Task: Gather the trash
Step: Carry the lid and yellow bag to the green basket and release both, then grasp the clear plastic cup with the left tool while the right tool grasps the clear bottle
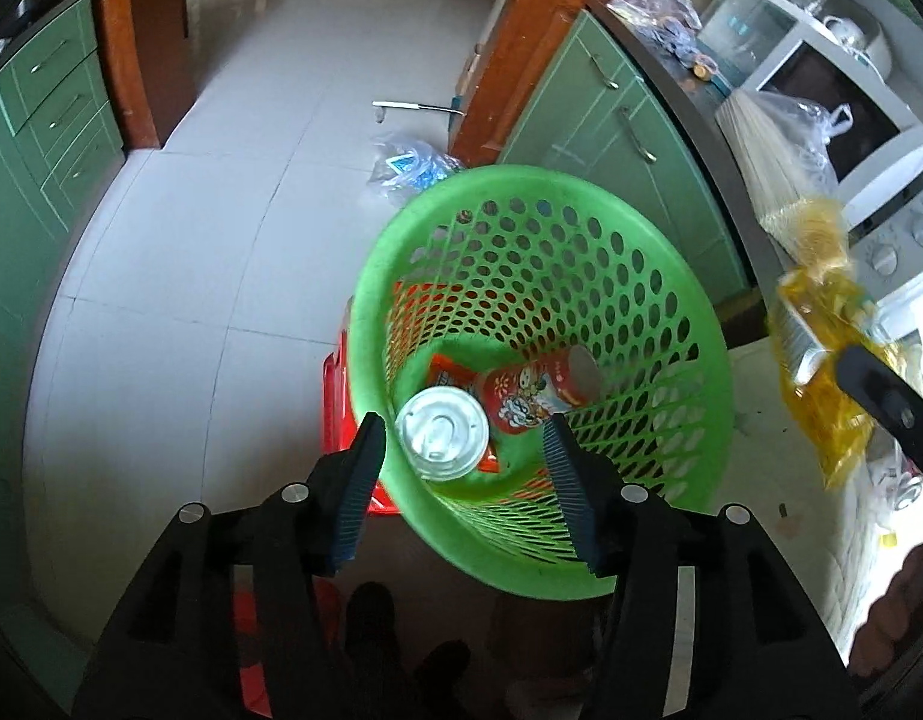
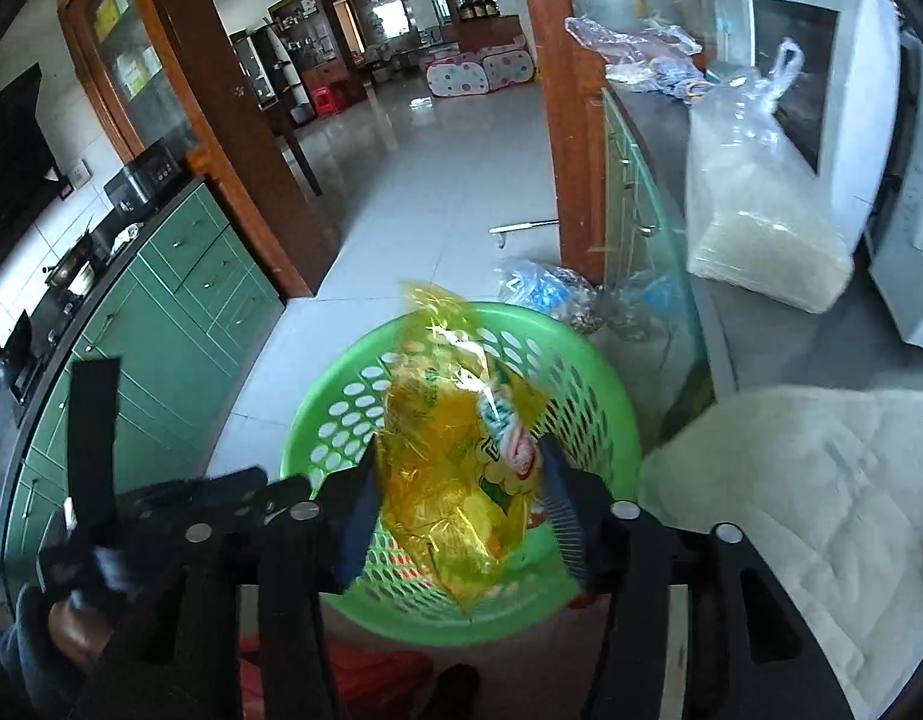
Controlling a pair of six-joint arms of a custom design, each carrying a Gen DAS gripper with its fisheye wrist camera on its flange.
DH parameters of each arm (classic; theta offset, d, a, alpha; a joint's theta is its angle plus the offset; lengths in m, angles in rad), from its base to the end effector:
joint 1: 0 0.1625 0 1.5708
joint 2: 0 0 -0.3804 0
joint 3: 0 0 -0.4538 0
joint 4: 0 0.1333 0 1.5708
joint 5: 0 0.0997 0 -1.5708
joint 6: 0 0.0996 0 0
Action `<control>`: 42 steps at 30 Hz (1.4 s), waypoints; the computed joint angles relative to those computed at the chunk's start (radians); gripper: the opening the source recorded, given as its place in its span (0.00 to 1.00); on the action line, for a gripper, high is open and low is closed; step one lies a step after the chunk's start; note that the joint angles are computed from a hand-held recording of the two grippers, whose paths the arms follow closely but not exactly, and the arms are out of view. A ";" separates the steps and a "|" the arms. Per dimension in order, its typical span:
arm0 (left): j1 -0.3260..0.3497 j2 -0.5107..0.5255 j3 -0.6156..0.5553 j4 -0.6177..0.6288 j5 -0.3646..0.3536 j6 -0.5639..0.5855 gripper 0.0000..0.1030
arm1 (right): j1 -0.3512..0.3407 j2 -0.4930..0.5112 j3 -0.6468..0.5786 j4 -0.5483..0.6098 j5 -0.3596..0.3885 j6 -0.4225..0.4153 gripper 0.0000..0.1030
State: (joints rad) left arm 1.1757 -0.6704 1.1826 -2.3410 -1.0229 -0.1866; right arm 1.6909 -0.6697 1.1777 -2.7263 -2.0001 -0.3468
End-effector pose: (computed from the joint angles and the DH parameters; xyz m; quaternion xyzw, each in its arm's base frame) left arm -0.1415 -0.8205 0.1197 0.0647 0.9531 -0.1956 0.2215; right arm 0.1905 -0.8119 0.1658 0.1484 -0.9168 0.2860 0.2358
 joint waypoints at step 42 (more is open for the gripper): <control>-0.231 -0.028 0.143 -0.104 -0.110 0.120 0.79 | -0.122 -0.751 0.817 -0.408 -0.102 0.076 0.79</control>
